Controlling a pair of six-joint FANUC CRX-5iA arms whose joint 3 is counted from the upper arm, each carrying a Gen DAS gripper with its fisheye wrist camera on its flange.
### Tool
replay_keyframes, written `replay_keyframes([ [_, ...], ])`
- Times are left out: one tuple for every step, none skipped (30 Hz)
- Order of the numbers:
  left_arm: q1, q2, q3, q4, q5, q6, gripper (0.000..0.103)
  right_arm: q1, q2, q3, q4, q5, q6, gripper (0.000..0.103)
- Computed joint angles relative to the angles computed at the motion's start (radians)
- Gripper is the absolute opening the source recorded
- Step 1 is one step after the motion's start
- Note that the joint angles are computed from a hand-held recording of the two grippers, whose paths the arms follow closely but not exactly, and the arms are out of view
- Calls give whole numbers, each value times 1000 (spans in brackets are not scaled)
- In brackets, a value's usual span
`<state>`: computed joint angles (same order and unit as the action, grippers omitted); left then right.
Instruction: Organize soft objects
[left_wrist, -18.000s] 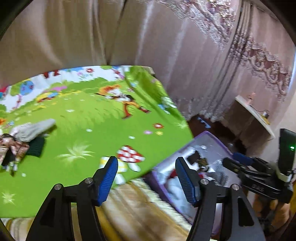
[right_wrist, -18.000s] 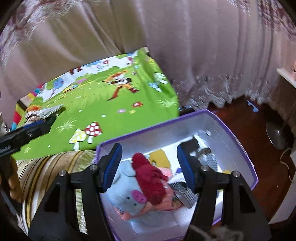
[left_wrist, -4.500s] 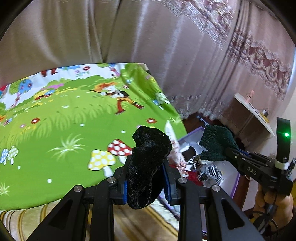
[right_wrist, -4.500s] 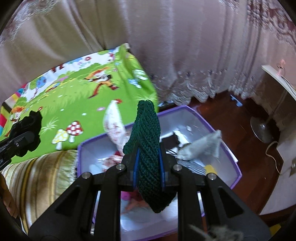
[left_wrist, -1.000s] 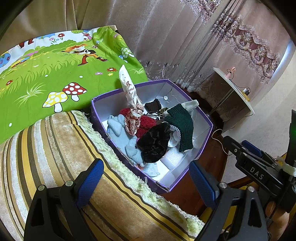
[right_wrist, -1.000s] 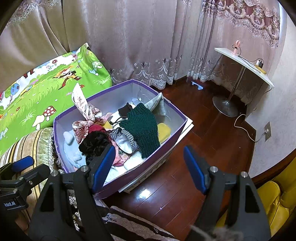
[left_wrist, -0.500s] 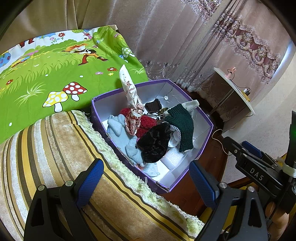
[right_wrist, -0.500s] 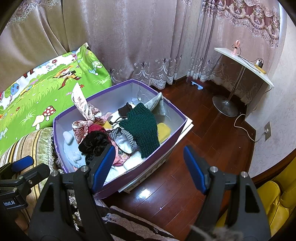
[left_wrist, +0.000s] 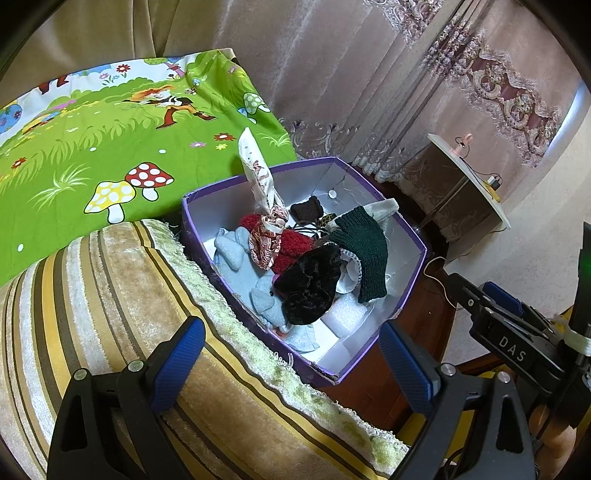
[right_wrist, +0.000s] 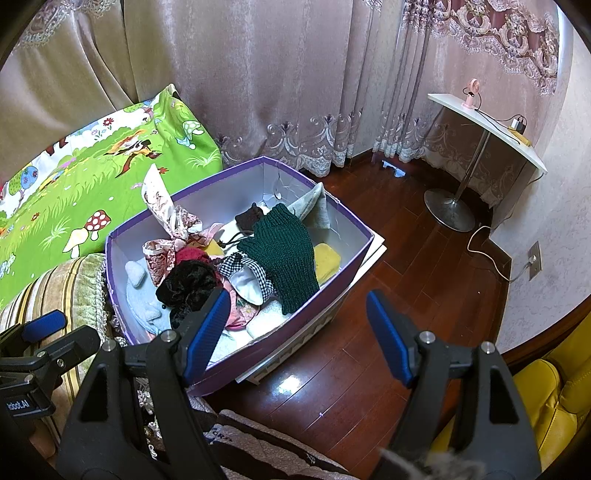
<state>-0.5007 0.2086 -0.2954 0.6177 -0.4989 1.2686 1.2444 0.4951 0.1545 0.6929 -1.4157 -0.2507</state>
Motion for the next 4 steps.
replay_keyframes([
  [-1,1,9,-27,-2,26,96,0,0,0,0,0,0,79],
  [-3,4,16,-44,-3,42,97,0,0,0,0,-1,1,79],
  [-4,5,18,-44,-5,42,98,0,0,0,0,0,0,79],
  [-3,5,11,-16,-4,17,100,0,0,0,1,0,0,79],
])
